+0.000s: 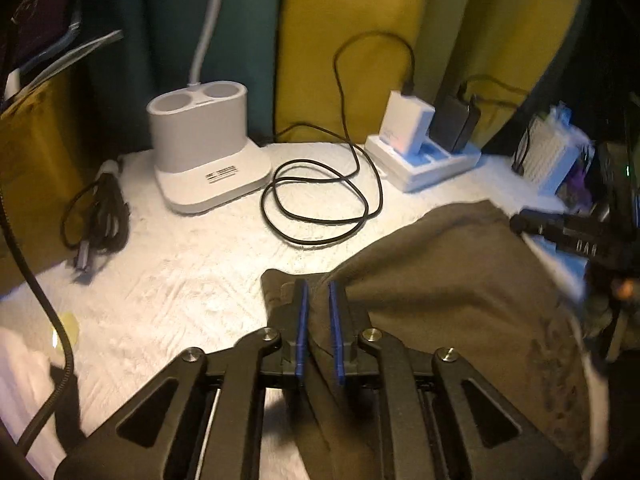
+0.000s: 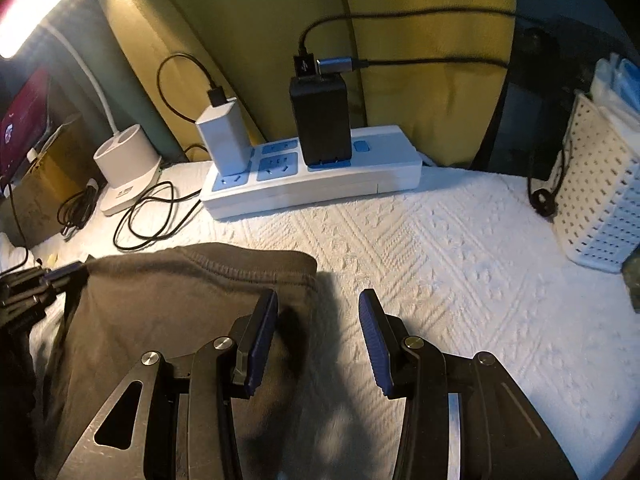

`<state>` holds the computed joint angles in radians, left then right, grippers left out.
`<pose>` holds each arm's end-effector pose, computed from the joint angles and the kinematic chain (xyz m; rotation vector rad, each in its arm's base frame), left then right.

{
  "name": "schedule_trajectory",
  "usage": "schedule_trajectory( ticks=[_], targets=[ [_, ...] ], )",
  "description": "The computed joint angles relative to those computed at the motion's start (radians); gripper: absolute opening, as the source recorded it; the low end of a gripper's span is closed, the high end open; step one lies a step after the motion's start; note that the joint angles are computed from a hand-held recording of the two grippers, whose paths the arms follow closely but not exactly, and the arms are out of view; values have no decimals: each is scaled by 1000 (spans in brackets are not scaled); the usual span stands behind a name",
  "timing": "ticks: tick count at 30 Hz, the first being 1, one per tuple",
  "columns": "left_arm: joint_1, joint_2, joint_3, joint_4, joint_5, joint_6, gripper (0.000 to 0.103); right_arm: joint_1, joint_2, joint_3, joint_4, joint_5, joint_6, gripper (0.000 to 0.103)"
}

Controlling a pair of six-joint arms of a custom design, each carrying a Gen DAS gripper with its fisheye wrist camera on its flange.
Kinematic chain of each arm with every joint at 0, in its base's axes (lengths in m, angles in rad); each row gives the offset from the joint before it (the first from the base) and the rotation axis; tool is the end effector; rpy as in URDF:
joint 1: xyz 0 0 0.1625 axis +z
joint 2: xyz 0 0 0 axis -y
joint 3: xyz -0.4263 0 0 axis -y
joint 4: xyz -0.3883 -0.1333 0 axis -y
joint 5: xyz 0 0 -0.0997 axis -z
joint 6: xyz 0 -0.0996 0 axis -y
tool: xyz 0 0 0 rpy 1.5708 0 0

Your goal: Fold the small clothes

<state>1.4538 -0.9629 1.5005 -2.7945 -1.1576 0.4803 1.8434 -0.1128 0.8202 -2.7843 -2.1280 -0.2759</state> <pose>0.0890 -0.7273 0.3062 0.5590 2.4544 -0.7868 0.3057 -0.7939 -0.0675 0.5016 -2.4692 0.6486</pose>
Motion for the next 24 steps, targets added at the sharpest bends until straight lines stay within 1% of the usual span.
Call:
schedule_trajectory(
  ticks=[1,2,3,4,5,7,10,12,14,16,17,19,20,21,22,24],
  targets=[
    [-2,-13,13,0,-4,-7,27,3,-10,20,-9,3,0,45],
    [-2,-29,31,0,-18,-13,35,7,-21,45,-20,6,-1,50],
    [-1,-49,52,5,-44,-26,48,11,-32,72,-33,5,-3,54],
    [0,-67,69,20,-69,-42,51,14,-40,92,-42,5,-4,62],
    [0,-83,84,43,-90,-52,51,18,-49,116,-54,5,-6,64],
    [-6,-109,124,66,-106,-47,51,27,-63,156,-77,-1,-11,64],
    [-14,-134,199,32,-106,7,51,38,-87,223,-114,-1,-8,64],
    [-29,-141,252,-3,-58,61,50,44,-95,250,-129,-11,-5,64],
    [-32,-145,282,-9,-34,72,50,48,-108,289,-144,-15,1,65],
    [-31,-140,307,-51,8,87,50,52,-118,323,-153,-24,1,65],
    [-28,-138,321,-98,6,118,50,53,-120,339,-158,-35,0,65],
    [-23,-137,325,-124,11,126,48,54,-121,365,-168,-60,2,65],
    [-27,-131,327,-149,38,131,48,54,-122,378,-175,-69,3,66],
    [-26,-134,331,-153,41,131,48,53,-124,390,-183,-77,3,66],
    [-25,-136,331,-153,39,129,48,54,-127,410,-221,-84,-10,69],
    [-28,-136,338,-168,50,134,48,55,-133,430,-243,-98,-12,70]
  ],
)
